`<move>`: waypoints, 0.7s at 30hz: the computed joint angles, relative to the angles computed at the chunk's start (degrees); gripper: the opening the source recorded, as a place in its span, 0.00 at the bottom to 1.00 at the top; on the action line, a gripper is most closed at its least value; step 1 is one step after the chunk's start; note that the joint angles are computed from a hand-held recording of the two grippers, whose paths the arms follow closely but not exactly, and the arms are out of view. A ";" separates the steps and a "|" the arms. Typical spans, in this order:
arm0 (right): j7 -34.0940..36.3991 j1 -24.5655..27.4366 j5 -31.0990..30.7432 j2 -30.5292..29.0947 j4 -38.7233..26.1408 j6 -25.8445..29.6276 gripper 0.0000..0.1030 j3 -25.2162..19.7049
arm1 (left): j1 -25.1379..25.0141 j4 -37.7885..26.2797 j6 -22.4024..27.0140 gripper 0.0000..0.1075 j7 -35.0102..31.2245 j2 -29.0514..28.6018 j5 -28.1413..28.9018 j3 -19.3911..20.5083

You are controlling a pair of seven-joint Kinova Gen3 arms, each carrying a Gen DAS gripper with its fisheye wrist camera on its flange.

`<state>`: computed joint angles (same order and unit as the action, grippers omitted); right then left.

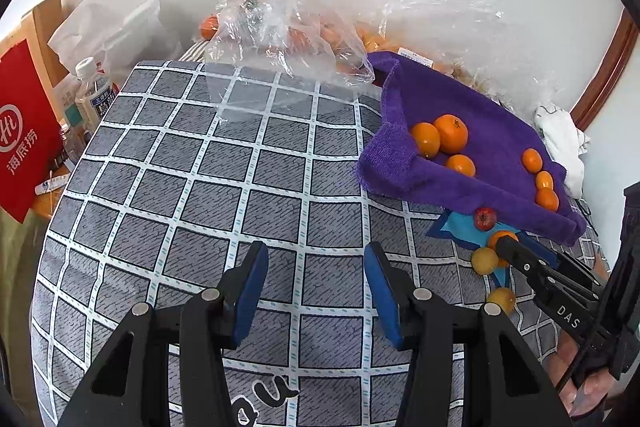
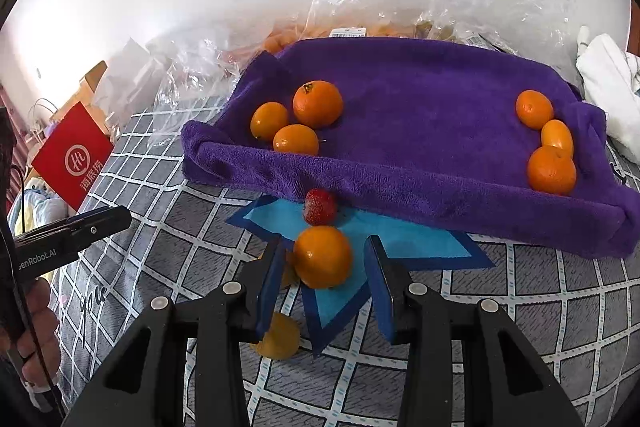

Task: Organize fruits
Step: 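Grasp a yellow fruit with the left tool while the right tool grasps an orange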

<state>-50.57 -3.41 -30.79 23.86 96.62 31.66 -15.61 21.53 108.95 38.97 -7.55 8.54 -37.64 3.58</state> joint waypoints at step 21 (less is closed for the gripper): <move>15.81 13.23 -9.13 -4.11 6.47 3.15 0.31 3.34 | 8.66 -7.54 -2.14 0.44 -1.56 7.52 0.15 -0.82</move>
